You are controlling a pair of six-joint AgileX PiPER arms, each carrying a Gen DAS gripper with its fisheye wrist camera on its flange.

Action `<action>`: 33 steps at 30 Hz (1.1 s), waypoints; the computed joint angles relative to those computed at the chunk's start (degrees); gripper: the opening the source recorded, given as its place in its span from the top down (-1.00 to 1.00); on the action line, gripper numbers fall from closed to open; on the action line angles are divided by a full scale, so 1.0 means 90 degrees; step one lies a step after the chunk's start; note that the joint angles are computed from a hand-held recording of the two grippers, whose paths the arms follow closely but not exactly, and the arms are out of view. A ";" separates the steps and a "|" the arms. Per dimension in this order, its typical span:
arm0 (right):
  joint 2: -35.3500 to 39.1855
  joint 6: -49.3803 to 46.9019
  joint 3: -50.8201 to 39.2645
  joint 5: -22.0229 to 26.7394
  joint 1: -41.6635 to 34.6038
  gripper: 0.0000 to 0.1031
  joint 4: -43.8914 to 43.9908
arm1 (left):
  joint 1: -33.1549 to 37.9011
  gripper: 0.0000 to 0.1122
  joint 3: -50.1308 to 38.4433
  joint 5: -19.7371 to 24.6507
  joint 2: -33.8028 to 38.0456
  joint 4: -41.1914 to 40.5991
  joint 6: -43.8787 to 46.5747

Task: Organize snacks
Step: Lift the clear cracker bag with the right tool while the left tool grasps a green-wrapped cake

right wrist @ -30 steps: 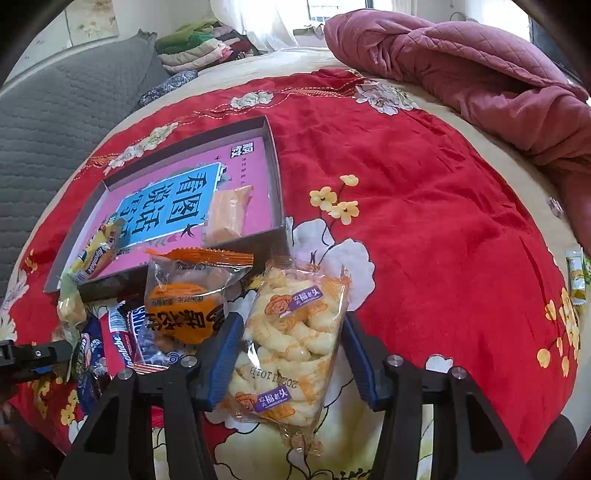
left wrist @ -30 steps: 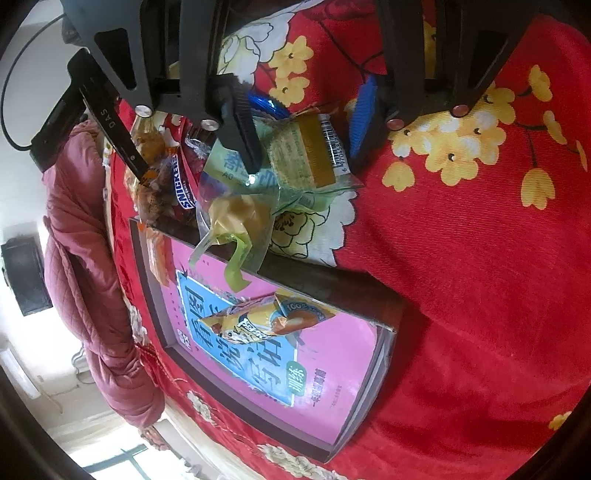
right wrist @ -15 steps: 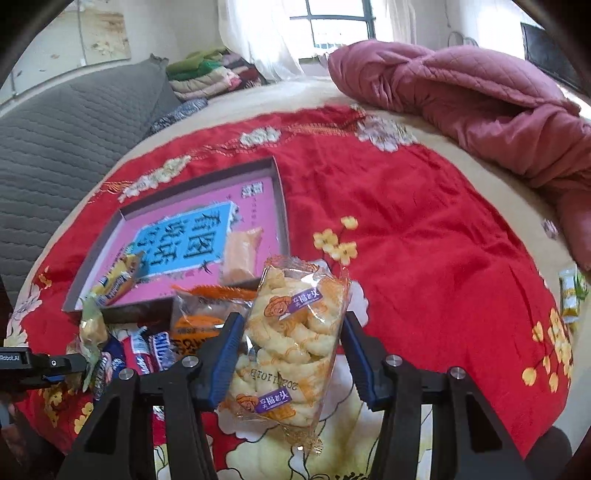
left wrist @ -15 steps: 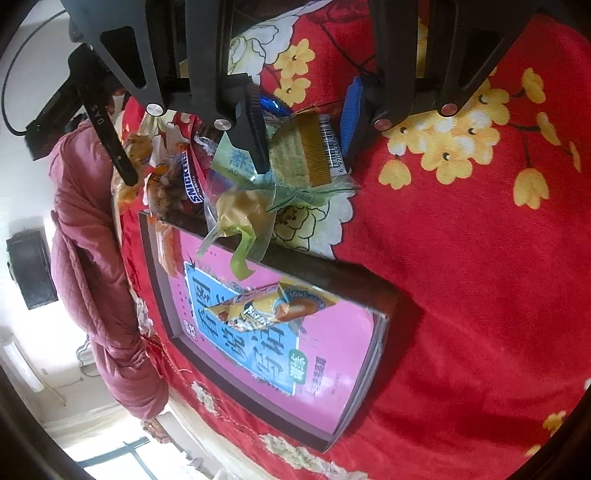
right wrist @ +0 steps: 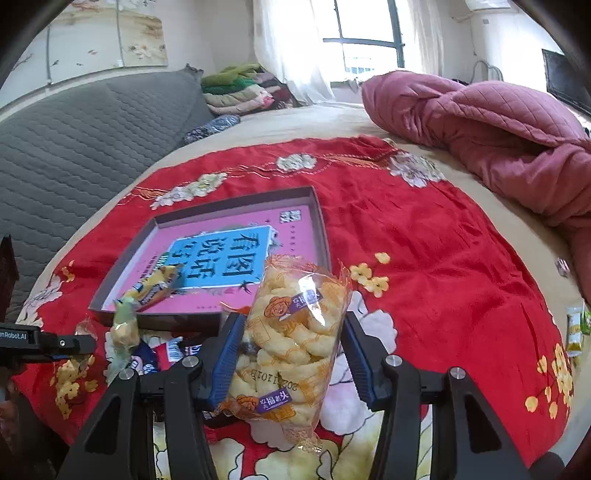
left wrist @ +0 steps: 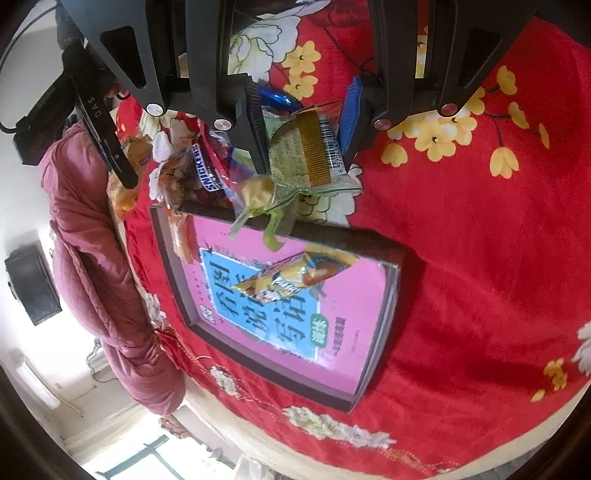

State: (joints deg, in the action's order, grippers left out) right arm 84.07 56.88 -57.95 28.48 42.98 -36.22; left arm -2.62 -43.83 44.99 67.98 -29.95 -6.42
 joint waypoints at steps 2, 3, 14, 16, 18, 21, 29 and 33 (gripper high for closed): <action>-0.0011 -0.0060 0.0003 -0.0071 0.0022 -0.04 0.0039 | -0.0163 0.35 -0.0088 -0.0038 -0.0031 0.0274 -0.0247; -0.0006 -0.0138 -0.0001 -0.0130 0.0019 -0.04 0.0101 | -0.0226 0.35 -0.0116 -0.0049 -0.0056 0.0388 -0.0343; -0.0018 -0.0453 -0.0021 -0.0445 0.0188 -0.04 0.0198 | -0.0869 0.35 -0.0423 -0.0092 -0.0242 0.1328 -0.1344; -0.0048 -0.0426 -0.0007 -0.0491 0.0204 -0.04 0.0166 | -0.0987 0.35 -0.0483 -0.0117 -0.0227 0.1482 -0.1526; -0.0081 -0.0384 0.0005 -0.0538 0.0211 -0.03 0.0123 | -0.1100 0.35 -0.0535 -0.0122 -0.0221 0.1642 -0.1704; -0.0111 -0.0351 0.0010 -0.0587 0.0203 -0.03 0.0065 | -0.1243 0.35 -0.0645 -0.0137 -0.0169 0.1802 -0.1878; -0.0083 -0.0477 -0.0054 -0.0722 0.0164 0.09 0.0115 | -0.1593 0.35 -0.0903 -0.0156 -0.0003 0.2240 -0.2377; 0.0037 -0.0514 -0.0145 -0.0670 0.0162 0.10 0.0110 | -0.1666 0.35 -0.0995 -0.0206 0.0144 0.2340 -0.2503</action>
